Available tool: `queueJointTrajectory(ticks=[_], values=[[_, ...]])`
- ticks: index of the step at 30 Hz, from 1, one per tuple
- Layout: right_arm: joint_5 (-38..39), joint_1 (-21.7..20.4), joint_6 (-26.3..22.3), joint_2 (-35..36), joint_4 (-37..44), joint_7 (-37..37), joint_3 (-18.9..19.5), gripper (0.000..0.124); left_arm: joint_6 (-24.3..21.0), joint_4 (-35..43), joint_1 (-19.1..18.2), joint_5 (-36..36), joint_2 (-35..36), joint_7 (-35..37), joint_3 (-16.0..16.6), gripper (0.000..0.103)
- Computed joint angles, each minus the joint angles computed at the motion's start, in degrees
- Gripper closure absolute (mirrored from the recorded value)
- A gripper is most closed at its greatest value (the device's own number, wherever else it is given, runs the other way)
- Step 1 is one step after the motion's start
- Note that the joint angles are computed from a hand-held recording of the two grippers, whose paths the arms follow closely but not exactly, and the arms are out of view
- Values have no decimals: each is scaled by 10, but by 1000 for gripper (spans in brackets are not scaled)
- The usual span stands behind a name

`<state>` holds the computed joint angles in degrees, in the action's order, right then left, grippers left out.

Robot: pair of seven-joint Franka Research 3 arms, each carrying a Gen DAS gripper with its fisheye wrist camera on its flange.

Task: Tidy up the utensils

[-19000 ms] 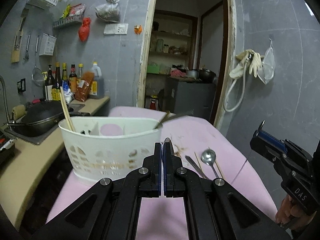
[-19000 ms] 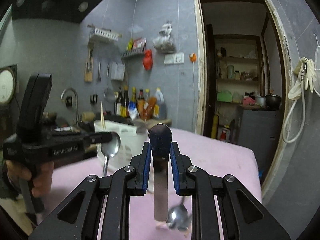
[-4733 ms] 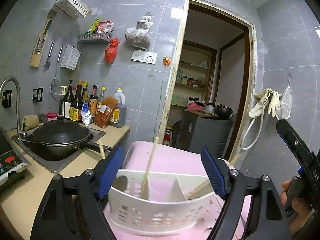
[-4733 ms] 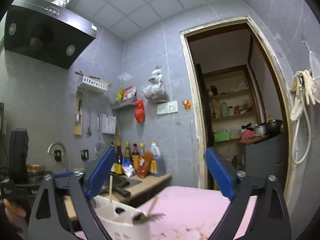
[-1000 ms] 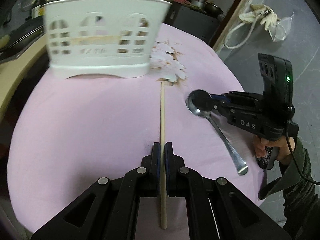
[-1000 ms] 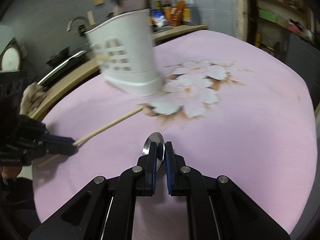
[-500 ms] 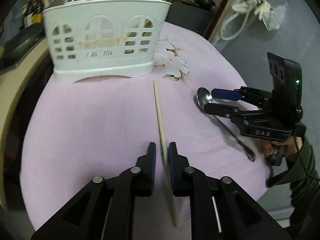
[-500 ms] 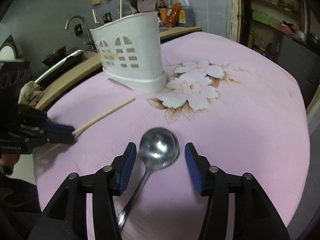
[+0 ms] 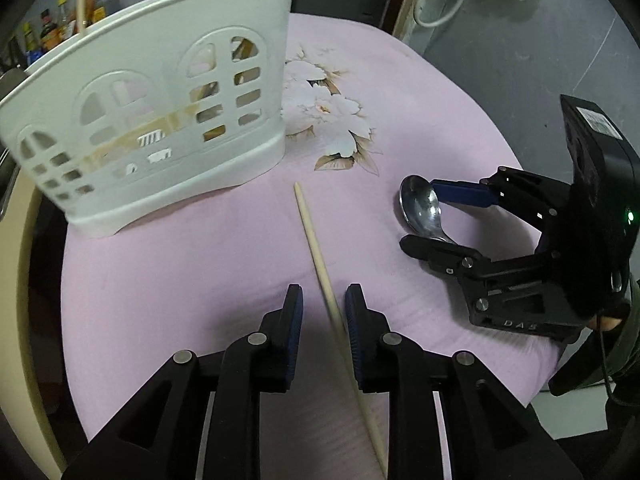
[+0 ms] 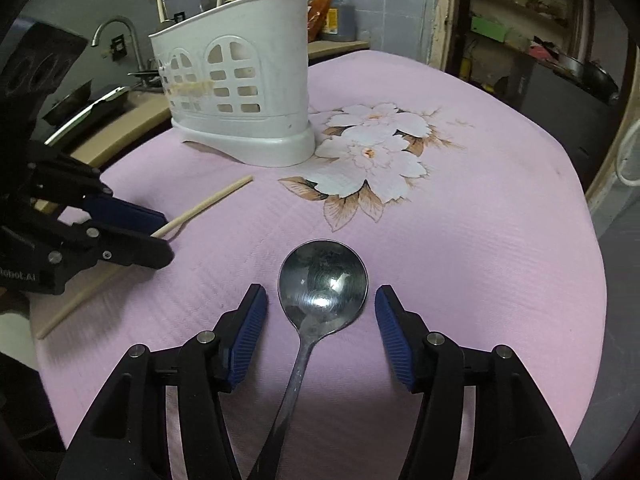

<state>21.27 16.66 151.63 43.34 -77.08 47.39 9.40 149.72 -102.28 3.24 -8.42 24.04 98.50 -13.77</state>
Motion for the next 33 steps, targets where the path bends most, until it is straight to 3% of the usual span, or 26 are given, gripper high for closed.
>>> queueJointTrajectory(ticks=[5,9,13,17,19,22,25,26,27,28,33], values=[[-8,6,-5,4,7,16,-7,73,-47,39,-13,33,18,2,10,85],[-27,16,-20,11,24,24,-19,81,-54,49,-18,39,24,-9,13,96],[-39,20,-18,9,24,28,-21,84,-5,15,-19,41,10,-30,14,100],[10,-15,19,-2,-10,-11,21,84,83,-54,-7,18,-22,-44,3,100],[50,-40,50,-16,-39,-50,52,84,124,-79,-3,12,-32,-51,-2,100],[121,-81,116,-38,-84,-135,110,84,208,-125,32,-35,-49,-28,-42,100],[201,-131,180,-48,-119,-243,185,84,323,-172,89,-67,-57,-1,-113,100],[228,-150,202,-48,-128,-284,215,84,371,-188,130,-53,-53,-5,-157,100],[249,-162,219,-46,-133,-316,236,84,428,-205,150,-42,-51,-6,-181,100],[271,-177,248,-44,-140,-354,264,84,461,-212,151,-51,-51,7,-186,100],[288,-279,351,11,-160,-480,433,84,584,-219,58,-73,-42,6,-107,100]])
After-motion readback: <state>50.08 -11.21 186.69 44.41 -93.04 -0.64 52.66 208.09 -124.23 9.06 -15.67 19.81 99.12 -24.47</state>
